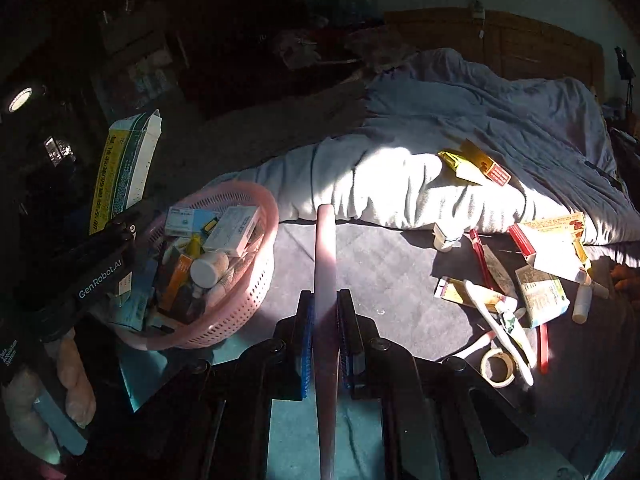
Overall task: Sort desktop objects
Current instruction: 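Carry the green-and-yellow ointment box in the left gripper into the pink basket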
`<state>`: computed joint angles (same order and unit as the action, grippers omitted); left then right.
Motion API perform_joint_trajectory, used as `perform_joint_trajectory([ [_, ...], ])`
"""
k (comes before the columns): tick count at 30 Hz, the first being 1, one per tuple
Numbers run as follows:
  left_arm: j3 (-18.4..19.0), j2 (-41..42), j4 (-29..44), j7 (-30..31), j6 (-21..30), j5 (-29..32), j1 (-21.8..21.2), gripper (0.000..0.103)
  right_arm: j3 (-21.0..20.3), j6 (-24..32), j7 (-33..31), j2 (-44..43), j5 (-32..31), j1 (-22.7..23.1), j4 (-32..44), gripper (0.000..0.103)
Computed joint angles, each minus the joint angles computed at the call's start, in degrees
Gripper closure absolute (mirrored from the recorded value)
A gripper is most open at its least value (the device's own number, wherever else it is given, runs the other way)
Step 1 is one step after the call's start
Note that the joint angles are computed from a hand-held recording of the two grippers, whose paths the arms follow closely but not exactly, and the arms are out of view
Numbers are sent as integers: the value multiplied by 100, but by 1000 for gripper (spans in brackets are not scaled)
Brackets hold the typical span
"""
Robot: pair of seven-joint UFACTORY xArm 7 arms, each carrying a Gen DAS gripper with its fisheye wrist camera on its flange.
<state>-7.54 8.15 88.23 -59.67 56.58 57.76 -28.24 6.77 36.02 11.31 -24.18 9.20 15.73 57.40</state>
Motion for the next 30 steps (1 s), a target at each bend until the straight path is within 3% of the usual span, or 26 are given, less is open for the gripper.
perform_joint_trajectory([
  [5, 110, -537, -835, -147, -366, -177, 474, 42, 311, -176, 124, 1170, -114, 204, 1206, 92],
  [12, 127, -723, -1326, -158, -772, -416, 1102, 42, 444, 282, 503, 2733, -403, 474, 3177, 92],
  [19, 250, -450, -1201, 10, -978, -642, 1394, 42, 358, 760, 414, 3821, -344, 625, 4415, 92],
  [27, 410, -166, -1018, 222, -1174, -776, 1446, 41, 365, 1049, 64, 4406, -212, 690, 5013, 91],
  [29, 445, -104, -965, 456, -1317, -974, 1481, 34, 403, 1287, -56, 4697, -120, 703, 5429, 84],
  [30, 455, -54, -896, 581, -1276, -1073, 1479, 26, 332, 1516, 26, 4970, -265, 798, 5854, 75],
])
